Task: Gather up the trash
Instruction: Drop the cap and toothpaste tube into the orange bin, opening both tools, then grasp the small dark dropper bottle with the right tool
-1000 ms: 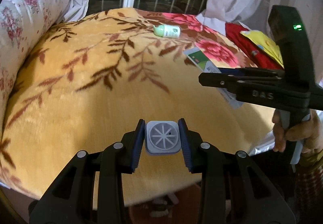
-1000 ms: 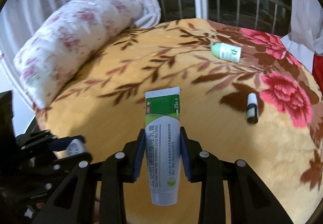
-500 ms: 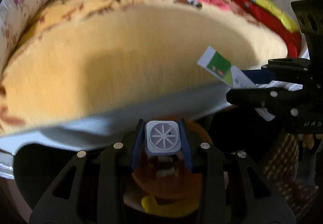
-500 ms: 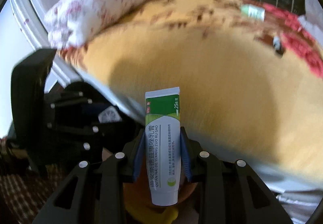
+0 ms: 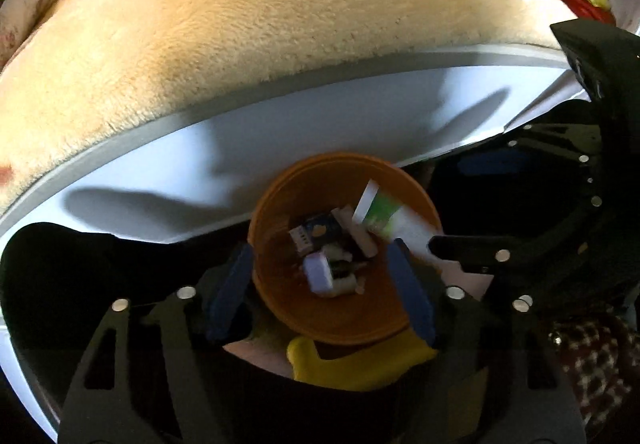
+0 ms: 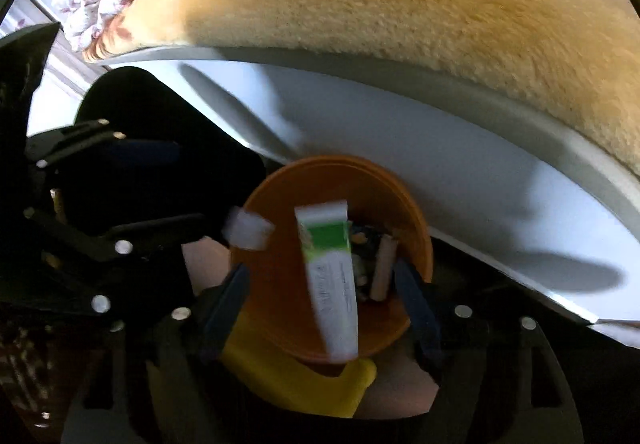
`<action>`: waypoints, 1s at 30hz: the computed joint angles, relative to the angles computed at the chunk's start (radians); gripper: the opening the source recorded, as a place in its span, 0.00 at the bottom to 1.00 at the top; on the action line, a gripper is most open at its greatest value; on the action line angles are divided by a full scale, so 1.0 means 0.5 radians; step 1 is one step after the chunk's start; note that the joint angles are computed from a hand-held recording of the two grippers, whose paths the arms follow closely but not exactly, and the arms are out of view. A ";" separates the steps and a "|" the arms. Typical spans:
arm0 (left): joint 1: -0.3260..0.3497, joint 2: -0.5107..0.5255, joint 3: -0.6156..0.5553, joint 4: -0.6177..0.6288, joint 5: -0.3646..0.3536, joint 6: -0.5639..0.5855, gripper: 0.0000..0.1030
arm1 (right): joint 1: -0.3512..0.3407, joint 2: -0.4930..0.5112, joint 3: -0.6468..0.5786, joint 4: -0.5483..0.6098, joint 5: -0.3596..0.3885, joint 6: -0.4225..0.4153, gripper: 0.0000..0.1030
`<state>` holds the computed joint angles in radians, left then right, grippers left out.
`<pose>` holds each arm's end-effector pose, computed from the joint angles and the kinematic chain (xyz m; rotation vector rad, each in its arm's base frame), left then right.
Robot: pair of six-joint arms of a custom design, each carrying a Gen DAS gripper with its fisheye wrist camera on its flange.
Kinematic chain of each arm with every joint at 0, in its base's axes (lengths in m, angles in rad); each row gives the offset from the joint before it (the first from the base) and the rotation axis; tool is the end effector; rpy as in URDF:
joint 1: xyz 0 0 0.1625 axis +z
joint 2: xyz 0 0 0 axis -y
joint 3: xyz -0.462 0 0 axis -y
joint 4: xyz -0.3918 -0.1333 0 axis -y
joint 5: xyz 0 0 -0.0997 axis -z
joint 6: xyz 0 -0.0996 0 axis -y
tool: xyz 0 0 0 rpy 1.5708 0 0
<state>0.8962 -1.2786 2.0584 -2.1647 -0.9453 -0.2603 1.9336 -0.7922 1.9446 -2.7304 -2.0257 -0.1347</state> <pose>-0.1594 -0.5060 0.2316 0.5875 2.4294 -0.1561 0.2910 -0.5142 0.0446 0.6599 -2.6071 0.0805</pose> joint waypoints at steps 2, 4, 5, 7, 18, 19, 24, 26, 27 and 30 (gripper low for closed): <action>-0.006 0.009 -0.011 0.039 0.034 -0.017 0.69 | 0.000 -0.012 0.002 -0.001 0.005 0.030 0.72; -0.030 0.007 -0.010 0.054 0.076 -0.024 0.69 | -0.003 -0.048 0.025 -0.048 0.039 0.028 0.74; -0.045 0.002 -0.007 0.048 0.103 -0.022 0.69 | 0.004 -0.068 0.039 -0.093 0.031 0.016 0.74; -0.091 -0.026 0.009 -0.035 0.192 0.004 0.69 | 0.011 -0.115 0.060 -0.175 0.005 -0.016 0.75; -0.191 0.042 -0.115 -0.533 0.653 0.234 0.76 | 0.059 -0.265 -0.014 -0.542 -0.124 -0.229 0.78; -0.190 0.055 -0.131 -0.562 0.671 0.257 0.76 | 0.055 -0.252 -0.051 -0.553 -0.136 -0.245 0.78; -0.178 0.112 -0.207 -0.626 0.703 0.316 0.76 | 0.033 -0.198 -0.182 -0.589 -0.175 -0.307 0.78; -0.175 0.121 -0.217 -0.629 0.700 0.326 0.76 | 0.018 -0.165 -0.247 -0.600 -0.198 -0.330 0.79; -0.174 0.131 -0.223 -0.634 0.703 0.334 0.76 | 0.012 -0.148 -0.280 -0.602 -0.207 -0.339 0.79; -0.167 0.152 -0.244 -0.625 0.701 0.343 0.76 | -0.021 -0.081 -0.416 -0.608 -0.272 -0.372 0.79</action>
<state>0.8127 -1.2027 1.9364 -2.4773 -0.5946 -0.0886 1.9229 -0.8326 1.7364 -3.0346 -2.1616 -0.3206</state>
